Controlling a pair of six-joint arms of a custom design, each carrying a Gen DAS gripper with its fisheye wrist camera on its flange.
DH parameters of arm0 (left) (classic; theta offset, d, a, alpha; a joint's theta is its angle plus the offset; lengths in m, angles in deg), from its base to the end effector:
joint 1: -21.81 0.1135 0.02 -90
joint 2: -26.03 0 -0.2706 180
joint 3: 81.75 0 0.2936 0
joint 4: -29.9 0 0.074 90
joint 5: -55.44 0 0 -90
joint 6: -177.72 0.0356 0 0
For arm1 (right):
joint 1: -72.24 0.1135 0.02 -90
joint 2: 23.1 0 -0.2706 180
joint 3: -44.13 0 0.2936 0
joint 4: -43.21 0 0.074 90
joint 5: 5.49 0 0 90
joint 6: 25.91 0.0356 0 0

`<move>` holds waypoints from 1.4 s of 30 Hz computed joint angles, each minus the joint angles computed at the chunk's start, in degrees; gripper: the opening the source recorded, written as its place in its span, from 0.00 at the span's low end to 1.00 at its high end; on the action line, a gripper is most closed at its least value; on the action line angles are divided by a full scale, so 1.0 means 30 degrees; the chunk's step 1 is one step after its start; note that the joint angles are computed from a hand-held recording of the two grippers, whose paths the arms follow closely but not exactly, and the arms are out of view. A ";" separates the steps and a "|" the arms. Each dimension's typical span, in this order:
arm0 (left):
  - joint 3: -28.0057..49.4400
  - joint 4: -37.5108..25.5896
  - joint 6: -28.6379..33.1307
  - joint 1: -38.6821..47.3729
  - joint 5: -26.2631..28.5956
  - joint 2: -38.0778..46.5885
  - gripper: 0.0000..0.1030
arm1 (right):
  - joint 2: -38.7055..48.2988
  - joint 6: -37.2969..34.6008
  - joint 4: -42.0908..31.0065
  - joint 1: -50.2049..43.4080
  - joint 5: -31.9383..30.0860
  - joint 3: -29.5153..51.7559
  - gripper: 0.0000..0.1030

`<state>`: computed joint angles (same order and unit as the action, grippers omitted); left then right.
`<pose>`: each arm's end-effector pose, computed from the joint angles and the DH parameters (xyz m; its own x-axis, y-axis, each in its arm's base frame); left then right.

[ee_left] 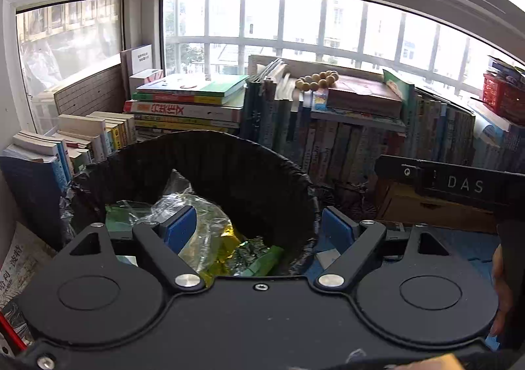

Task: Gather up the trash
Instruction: 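Carry the foil wrapper and plastic bag over the bin and open both tools, then grasp the white tissue with the right tool while the left tool grasps the bread bag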

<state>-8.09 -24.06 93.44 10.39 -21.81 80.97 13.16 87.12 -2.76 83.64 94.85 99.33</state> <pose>0.2253 -0.0535 0.3665 -0.5259 0.2054 -0.8254 0.4243 0.9044 -0.0453 0.1744 0.0286 0.3193 -0.4247 0.3070 -0.8517 0.1396 0.9517 0.2734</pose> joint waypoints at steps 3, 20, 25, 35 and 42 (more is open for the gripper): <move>-0.0096 -0.0067 -0.0466 -0.1285 -0.0445 -0.0230 0.80 | -0.1200 -0.0525 -0.0825 -0.1156 -0.0344 -0.0442 0.68; -0.4667 0.1363 -0.3114 -0.9231 -0.4835 -0.2908 0.81 | -0.6266 -0.5186 -0.4238 -1.1720 -0.6785 -0.4990 0.69; -0.5604 0.3546 -0.4076 -1.0190 -0.5971 -0.0563 0.80 | -0.4588 -0.6282 -0.2713 -1.4123 -0.8522 -0.5721 0.69; -0.5691 0.9645 -0.4162 -1.0611 -0.6380 0.6885 0.47 | 0.2153 -0.7785 0.4459 -1.5950 -0.8584 -0.7334 0.64; -0.4608 1.2168 -0.3592 -1.1104 -0.6935 1.1504 0.41 | 0.9460 -0.8668 1.0377 -1.6243 -0.9195 -0.6940 0.64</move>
<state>-21.92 12.45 82.66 -22.92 -42.62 115.49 41.54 61.12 28.38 34.91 67.27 78.51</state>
